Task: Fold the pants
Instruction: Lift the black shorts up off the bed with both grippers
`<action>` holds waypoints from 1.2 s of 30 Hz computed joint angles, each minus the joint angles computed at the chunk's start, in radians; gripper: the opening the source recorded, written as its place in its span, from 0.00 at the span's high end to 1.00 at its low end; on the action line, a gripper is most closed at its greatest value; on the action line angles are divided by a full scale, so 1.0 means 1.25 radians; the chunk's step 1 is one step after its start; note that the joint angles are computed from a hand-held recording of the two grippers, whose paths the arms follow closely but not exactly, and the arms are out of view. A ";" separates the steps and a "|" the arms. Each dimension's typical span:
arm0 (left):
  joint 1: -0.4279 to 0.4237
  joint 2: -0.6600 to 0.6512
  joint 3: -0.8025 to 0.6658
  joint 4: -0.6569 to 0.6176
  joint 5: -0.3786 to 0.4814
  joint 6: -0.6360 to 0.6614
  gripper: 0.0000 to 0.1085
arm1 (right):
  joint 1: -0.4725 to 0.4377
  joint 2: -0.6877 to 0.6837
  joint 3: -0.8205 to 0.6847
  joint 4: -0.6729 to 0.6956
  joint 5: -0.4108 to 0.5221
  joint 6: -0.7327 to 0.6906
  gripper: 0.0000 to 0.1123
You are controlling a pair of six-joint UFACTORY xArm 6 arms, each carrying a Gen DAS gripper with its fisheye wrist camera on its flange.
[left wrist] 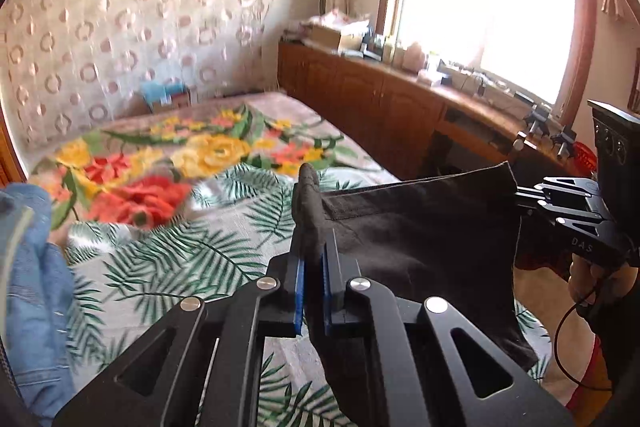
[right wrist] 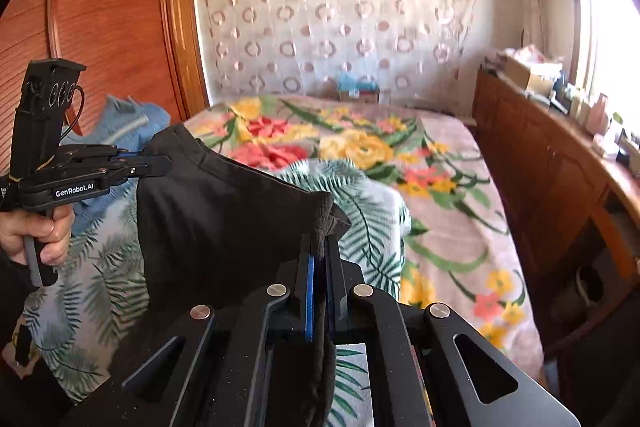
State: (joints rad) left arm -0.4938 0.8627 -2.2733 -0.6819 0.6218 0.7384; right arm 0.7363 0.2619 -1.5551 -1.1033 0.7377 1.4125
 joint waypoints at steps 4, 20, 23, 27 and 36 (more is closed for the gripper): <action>0.004 -0.143 0.188 -0.113 -0.082 0.126 0.93 | 0.041 -0.012 -0.006 -0.058 0.034 0.032 0.96; 0.035 -0.512 0.588 -0.424 -0.238 0.483 0.93 | 0.183 -0.013 -0.050 -0.203 0.108 0.044 0.96; 0.046 -0.546 0.616 -0.461 -0.244 0.529 0.93 | 0.187 -0.027 -0.026 -0.235 0.093 0.062 0.96; 0.060 -0.578 0.646 -0.507 -0.252 0.574 0.93 | 0.180 -0.055 0.026 -0.275 0.058 0.088 0.96; 0.074 -0.544 0.652 -0.502 -0.275 0.567 0.93 | 0.114 -0.059 0.084 -0.287 -0.051 0.114 0.96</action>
State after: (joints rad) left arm -0.4014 0.1832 -1.4582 -1.3098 0.2777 1.4471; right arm 0.8790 0.1883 -1.4496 -1.4617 0.6737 1.5546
